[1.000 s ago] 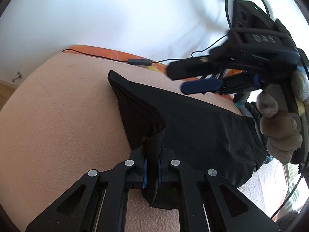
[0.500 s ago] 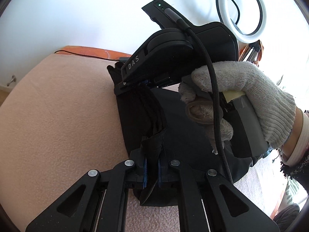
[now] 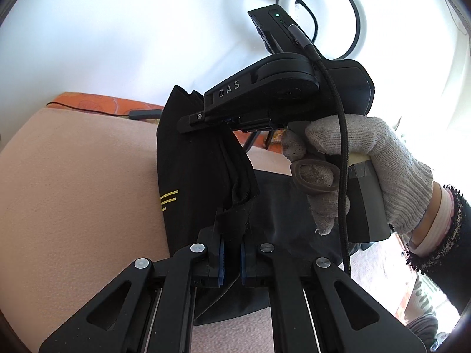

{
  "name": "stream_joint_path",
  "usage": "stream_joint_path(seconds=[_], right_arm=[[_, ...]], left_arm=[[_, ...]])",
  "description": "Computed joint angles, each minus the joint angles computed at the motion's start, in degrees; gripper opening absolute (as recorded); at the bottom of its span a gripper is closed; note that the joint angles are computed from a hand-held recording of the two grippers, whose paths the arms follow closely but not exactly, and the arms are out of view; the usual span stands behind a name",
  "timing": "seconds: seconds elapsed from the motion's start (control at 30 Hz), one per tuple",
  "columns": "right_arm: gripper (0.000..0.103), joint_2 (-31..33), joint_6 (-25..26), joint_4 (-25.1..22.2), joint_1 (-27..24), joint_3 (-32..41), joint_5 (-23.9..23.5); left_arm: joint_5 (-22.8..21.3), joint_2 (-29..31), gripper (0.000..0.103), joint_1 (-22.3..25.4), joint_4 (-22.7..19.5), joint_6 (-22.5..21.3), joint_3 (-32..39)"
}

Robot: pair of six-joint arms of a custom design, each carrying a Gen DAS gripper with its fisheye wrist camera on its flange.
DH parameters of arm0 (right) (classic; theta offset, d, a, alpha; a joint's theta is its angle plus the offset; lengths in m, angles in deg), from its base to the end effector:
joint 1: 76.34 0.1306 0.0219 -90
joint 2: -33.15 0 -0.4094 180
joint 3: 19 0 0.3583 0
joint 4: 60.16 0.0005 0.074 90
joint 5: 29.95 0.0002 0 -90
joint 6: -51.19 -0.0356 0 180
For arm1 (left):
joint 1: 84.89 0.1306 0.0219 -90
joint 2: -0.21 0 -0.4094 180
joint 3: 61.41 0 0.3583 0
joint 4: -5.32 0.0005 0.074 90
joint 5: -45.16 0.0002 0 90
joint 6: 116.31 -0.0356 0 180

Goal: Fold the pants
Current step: 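Lift the pants edge with the left tool and fold it toward the right tool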

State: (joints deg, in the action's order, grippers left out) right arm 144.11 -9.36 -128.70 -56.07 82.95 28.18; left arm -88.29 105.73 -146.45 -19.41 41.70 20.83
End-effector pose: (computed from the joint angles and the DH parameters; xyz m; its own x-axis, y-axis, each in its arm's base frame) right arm 0.5044 0.2058 0.3550 -0.6005 -0.6669 -0.4412 -0.7996 0.4930 0.3430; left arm 0.2722 -0.4522 0.3091 -0.5213 -0.4510 -0.7245 -0.1712 0.8870 -0.4289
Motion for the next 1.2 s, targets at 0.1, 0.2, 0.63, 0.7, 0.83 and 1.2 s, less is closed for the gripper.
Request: stream_joint_path(seconds=[0.1, 0.2, 0.63, 0.7, 0.83, 1.2], right_arm=[[0.001, -0.4, 0.4, -1.1, -1.8, 1.4, -0.2], [0.001, -0.4, 1.3, -2.2, -4.2, 2.9, -0.4], [0.001, 1.7, 5.6, -4.3, -13.4, 6.0, 1.0], [0.001, 2.4, 6.1, -4.9, -14.7, 6.9, 1.4], [0.001, 3.6, 7.4, -5.3, -17.0, 7.9, 2.6], [0.001, 7.1, 8.5, -4.7, -21.6, 9.7, 5.7]], left_arm=[[0.6, 1.0, 0.006, 0.0, 1.0, -2.3, 2.3], [1.1, 2.3, 0.006, 0.1, 2.0, -4.2, 4.8], [7.4, 13.2, 0.006, 0.9, 3.0, -10.0, 20.0], [8.4, 14.9, 0.006, 1.2, 3.1, -10.7, 22.4], [11.2, 18.7, 0.006, 1.8, 2.8, -12.1, 27.5], [16.8, 27.3, 0.005, 2.7, -0.6, -13.5, 40.2]])
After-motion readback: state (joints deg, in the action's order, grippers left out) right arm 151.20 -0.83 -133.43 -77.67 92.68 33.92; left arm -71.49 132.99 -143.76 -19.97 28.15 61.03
